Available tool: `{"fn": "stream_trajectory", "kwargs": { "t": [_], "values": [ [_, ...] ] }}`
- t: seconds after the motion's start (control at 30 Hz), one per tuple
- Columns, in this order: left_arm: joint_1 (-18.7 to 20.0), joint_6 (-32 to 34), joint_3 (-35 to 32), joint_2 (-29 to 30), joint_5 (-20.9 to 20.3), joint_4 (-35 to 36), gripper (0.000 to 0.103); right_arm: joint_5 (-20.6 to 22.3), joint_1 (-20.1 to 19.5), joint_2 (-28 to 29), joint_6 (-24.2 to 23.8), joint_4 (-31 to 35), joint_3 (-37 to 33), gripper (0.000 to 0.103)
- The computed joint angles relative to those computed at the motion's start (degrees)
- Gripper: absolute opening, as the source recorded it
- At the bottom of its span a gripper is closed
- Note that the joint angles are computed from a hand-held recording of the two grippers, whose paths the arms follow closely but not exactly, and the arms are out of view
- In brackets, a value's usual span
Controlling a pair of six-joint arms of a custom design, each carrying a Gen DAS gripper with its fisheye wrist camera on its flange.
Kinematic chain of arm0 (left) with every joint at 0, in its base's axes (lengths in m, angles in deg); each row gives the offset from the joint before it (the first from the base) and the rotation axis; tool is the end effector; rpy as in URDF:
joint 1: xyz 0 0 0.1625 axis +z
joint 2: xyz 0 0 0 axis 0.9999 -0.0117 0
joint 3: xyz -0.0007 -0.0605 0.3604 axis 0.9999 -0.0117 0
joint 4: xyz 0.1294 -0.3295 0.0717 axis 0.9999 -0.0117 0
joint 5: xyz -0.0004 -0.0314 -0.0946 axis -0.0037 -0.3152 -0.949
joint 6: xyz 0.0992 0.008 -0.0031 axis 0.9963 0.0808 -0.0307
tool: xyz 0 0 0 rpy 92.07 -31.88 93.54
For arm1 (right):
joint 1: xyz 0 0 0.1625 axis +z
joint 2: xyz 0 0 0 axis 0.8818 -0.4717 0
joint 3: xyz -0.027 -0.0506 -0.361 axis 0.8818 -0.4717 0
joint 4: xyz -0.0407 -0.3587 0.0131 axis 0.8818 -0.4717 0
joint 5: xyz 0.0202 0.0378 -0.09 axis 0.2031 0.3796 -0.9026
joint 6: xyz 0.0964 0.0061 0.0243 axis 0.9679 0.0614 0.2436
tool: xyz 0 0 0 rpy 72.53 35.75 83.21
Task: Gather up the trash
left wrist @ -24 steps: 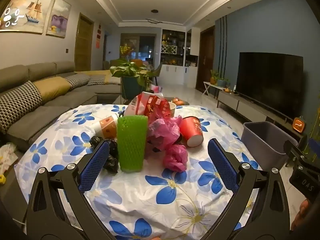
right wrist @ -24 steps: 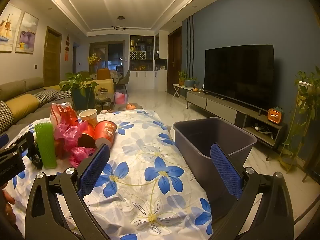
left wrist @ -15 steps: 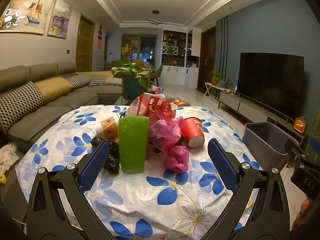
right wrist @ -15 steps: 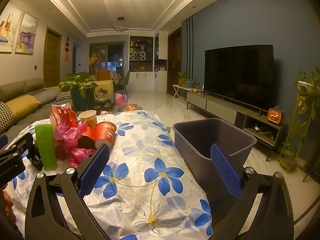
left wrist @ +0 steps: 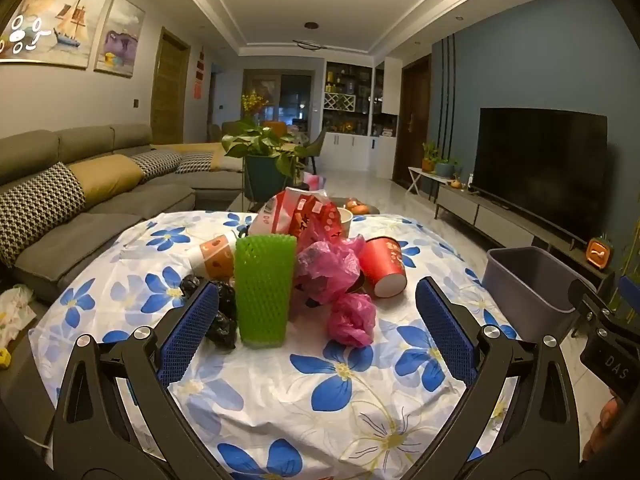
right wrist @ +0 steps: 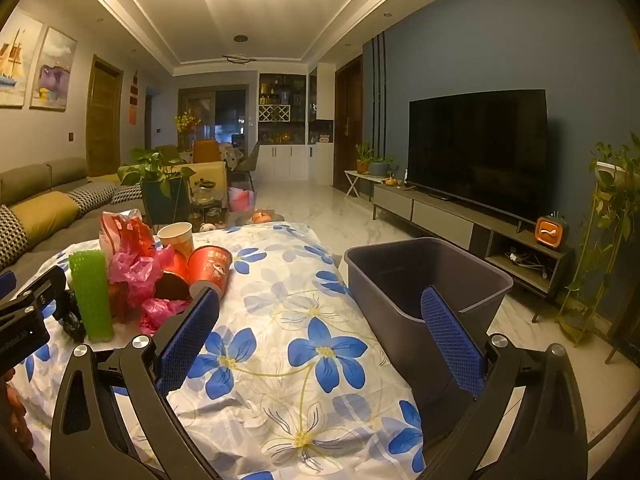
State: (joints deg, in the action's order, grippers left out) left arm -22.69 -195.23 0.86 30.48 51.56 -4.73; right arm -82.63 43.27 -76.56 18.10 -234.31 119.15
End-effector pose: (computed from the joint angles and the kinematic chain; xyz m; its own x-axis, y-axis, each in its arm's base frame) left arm -0.0556 -0.6393 0.2241 -0.7319 -0.2086 -0.6487 0.5810 0.3063 -0.7541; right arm 0.2755 -0.6818 -0.0073 -0.7020 -0.0009 0.7122 -0.6793 0.3012 -0.6692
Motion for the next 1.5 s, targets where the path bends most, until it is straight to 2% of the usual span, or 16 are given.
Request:
{"fn": "stream_trajectory", "kwargs": {
  "t": [1.5],
  "values": [
    [-0.32,0.81,1.1,-0.76,-0.07,-1.43,0.097,0.19,-0.06,-0.18,0.1,-0.52,0.62,0.097]
  ]
}}
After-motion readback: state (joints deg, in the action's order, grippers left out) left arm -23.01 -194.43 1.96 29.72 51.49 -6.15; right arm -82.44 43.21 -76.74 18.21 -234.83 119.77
